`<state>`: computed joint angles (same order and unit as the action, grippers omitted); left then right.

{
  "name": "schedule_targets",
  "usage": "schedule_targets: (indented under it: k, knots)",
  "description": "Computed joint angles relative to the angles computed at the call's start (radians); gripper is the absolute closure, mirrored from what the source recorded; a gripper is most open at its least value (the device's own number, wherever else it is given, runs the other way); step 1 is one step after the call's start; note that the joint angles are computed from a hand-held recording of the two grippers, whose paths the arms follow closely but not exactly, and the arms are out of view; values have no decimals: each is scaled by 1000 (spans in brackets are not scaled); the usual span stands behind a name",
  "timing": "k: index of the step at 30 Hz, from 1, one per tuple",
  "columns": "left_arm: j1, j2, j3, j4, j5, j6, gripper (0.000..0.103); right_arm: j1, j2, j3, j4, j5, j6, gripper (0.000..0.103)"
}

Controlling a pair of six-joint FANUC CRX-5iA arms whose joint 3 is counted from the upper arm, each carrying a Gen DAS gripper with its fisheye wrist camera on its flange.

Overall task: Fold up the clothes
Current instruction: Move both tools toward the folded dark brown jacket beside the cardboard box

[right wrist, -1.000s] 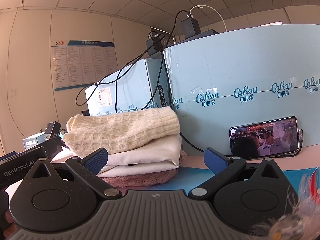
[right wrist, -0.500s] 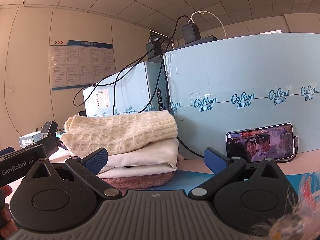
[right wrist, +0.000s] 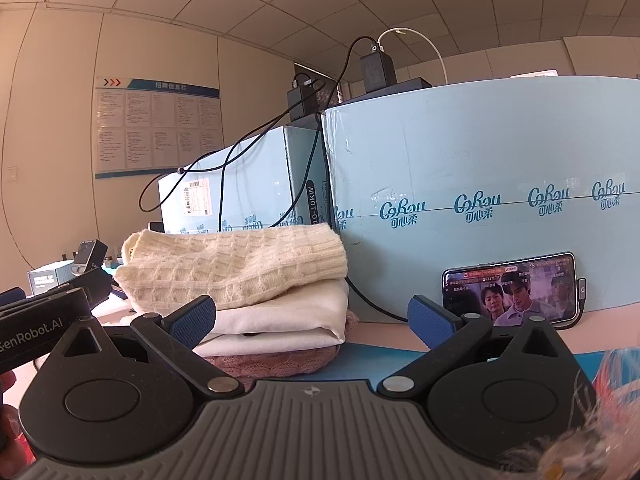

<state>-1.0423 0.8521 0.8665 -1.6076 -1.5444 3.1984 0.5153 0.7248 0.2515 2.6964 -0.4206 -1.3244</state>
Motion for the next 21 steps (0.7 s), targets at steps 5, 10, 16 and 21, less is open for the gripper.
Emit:
schedule_targets:
  k: [5,10,16,21]
  knots:
    - [-2,-7,-15,-9,5,23,0,2,-1,-4,-17,-4,12,0]
    - [-2,-14,-27,-11,16,35,0,7,-3,-13,-32,-15,27,0]
    - [-3,-17,-33,-14,12,48,0,11,-9,-28,-28,-51,17,0]
    - [-2,-20,-39,-14,12,60,0,13,-13,-33,-18,-55,10,0]
